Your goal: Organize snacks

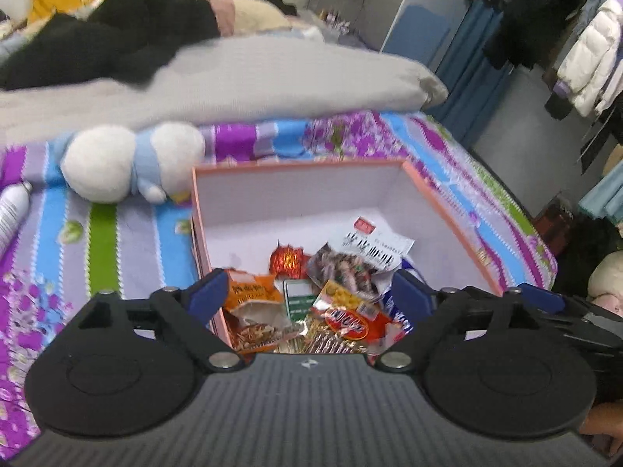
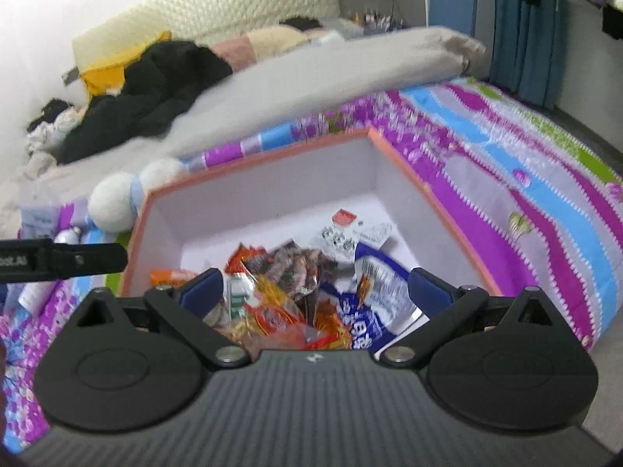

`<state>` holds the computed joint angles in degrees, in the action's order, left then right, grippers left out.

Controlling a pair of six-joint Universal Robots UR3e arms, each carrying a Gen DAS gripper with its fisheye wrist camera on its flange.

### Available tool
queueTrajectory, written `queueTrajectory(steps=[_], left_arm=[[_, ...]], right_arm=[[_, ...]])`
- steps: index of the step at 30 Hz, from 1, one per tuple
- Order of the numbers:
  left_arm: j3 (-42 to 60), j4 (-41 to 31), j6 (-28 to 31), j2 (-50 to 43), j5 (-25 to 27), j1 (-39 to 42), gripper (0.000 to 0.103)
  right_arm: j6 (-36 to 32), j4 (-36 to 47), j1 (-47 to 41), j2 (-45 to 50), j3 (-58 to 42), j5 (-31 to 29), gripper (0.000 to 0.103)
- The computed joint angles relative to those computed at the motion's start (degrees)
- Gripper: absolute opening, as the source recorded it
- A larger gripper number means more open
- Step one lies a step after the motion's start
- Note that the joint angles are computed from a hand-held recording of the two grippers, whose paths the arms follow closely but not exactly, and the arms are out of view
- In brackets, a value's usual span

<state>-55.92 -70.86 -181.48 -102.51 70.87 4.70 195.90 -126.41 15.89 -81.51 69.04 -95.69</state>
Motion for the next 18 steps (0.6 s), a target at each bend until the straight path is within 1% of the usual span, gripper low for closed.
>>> queueTrajectory(steps=[3, 7, 11, 15, 18], left_arm=[[2.42, -2.54, 0.78, 3.14, 0.72, 0.41, 0.101], [4.89, -7.41, 1.59, 8.19, 0.35, 1.75, 0.102], [6.08, -13.06, 3.53, 13.99, -0.81, 3.33, 0.102], [4.50, -17.41, 5.59, 21.01, -4.38, 7.41, 0.103], [3.01, -21.07, 8.97, 26.58, -7.49, 11.51, 0.103]], right_arm=[[0.47, 1.67, 1.14, -2.07, -2.06, -1.20, 0.103], [1.31, 3.76, 3.58, -5.14, -4.29, -3.11, 0.103], [2.58, 6.54, 7.41, -7.79, -6.67, -6.57, 0.103], [4.59, 8.66, 11.99, -10.08, -8.08, -10.60, 0.103], [5.98, 11.10, 15.48, -10.84, -9.23, -13.18, 0.103]])
